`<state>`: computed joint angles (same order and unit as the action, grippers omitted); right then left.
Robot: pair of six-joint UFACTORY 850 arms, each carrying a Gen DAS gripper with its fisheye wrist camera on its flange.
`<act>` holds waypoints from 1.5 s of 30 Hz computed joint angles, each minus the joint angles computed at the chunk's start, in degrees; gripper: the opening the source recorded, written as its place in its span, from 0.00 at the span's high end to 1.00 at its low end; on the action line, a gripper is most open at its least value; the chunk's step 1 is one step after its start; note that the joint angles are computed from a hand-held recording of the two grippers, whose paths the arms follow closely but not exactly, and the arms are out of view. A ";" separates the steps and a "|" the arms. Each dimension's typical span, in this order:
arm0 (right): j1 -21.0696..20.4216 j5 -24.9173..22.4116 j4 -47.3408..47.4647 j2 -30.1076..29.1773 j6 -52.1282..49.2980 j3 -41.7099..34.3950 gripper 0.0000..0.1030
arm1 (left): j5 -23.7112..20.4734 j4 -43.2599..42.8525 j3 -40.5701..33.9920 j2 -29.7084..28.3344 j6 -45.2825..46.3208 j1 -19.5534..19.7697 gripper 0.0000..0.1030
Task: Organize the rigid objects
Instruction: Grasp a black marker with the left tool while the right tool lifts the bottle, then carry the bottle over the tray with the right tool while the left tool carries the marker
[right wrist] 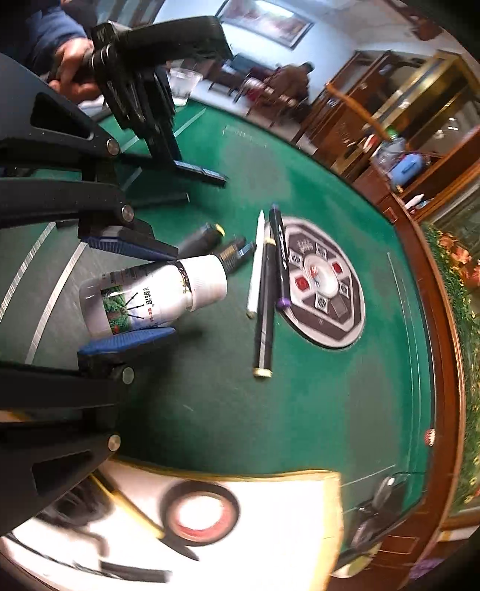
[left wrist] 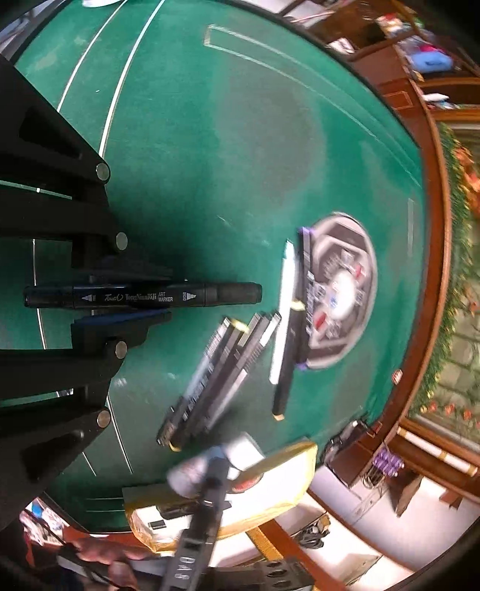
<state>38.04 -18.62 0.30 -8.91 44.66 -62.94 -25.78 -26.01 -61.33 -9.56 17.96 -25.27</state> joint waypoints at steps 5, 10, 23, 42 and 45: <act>2.08 1.12 -5.67 1.55 5.78 1.00 0.65 | 3.52 5.97 -0.23 1.33 -2.99 -3.07 0.85; 2.87 0.84 -9.74 3.08 10.74 2.24 0.65 | 5.99 14.71 -0.41 1.79 -8.91 -6.23 0.85; 3.50 -0.17 -17.93 8.44 21.59 7.21 0.65 | 7.40 22.61 -1.71 1.22 -14.62 -10.15 0.85; 3.11 0.86 -22.18 13.28 28.49 12.07 0.65 | 7.46 32.60 -2.74 0.97 -24.62 -12.74 0.85; 3.03 0.86 -23.66 14.26 30.40 12.93 0.65 | 7.41 33.06 -3.04 0.93 -24.98 -13.03 0.85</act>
